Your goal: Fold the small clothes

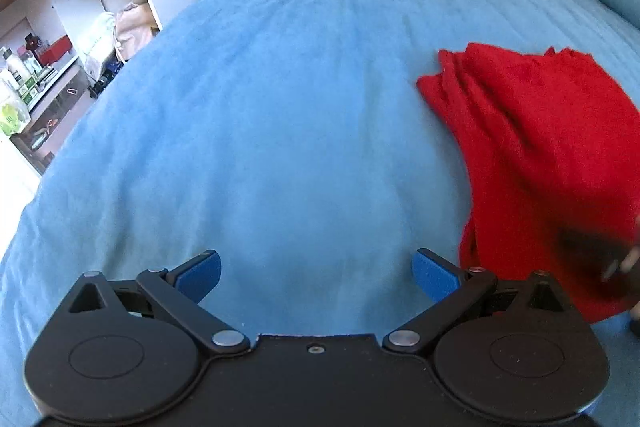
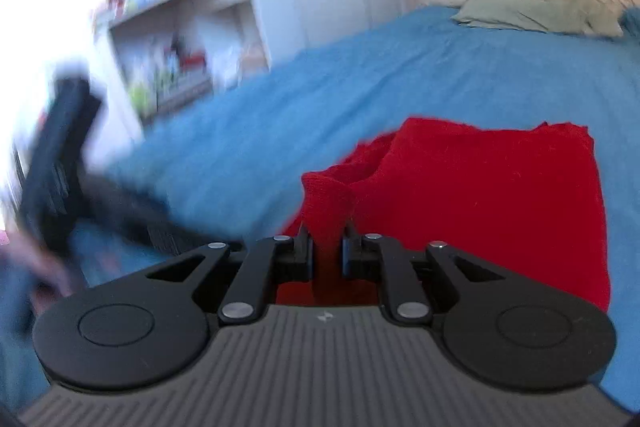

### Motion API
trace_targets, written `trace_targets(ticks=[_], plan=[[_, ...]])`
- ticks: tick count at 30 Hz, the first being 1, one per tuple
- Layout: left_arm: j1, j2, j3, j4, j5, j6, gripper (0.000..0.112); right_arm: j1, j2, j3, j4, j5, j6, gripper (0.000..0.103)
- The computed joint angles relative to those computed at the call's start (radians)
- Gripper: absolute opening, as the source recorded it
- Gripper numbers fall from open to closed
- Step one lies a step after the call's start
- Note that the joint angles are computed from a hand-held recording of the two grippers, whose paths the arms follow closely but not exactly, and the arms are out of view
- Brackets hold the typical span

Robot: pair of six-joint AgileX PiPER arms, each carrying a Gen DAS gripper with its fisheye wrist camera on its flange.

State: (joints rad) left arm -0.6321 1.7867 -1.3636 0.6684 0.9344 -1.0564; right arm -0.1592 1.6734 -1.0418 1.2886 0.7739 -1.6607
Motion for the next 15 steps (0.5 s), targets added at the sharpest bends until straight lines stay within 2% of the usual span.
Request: trace_targets(ticks=[2,5,6,7,9,11,13,15], plan=[[0.002,-0.006,-0.009,0.002,-0.002,0.008,0.103,0.029,-0.01,0.047,-0.022,-0.067,-0.102,0.029],[0.009,-0.028,-0.016,-0.015,-0.022,0.04,0.103,0.027,-0.015,0.102,0.044,-0.083,-0.251,0.047],[0.011,-0.035,-0.023,-0.027,-0.031,0.058,0.103,0.036,-0.016,0.115,0.057,-0.09,-0.29,0.066],[0.017,-0.04,-0.031,-0.043,-0.044,0.083,0.103,0.034,-0.035,0.133,0.051,-0.089,-0.32,0.081],[0.033,-0.061,-0.04,-0.122,-0.104,0.17,0.103,0.013,-0.07,0.165,0.058,-0.066,-0.381,0.084],[0.056,-0.075,-0.038,-0.224,-0.19,0.28,0.103,-0.066,-0.09,0.164,0.034,0.043,-0.398,0.085],[0.069,-0.058,-0.061,-0.352,-0.263,0.423,0.103,-0.142,-0.093,0.139,0.033,0.108,-0.367,0.094],[0.063,-0.016,-0.094,-0.397,-0.298,0.471,0.103,-0.204,-0.074,0.095,0.029,0.152,-0.301,0.097]])
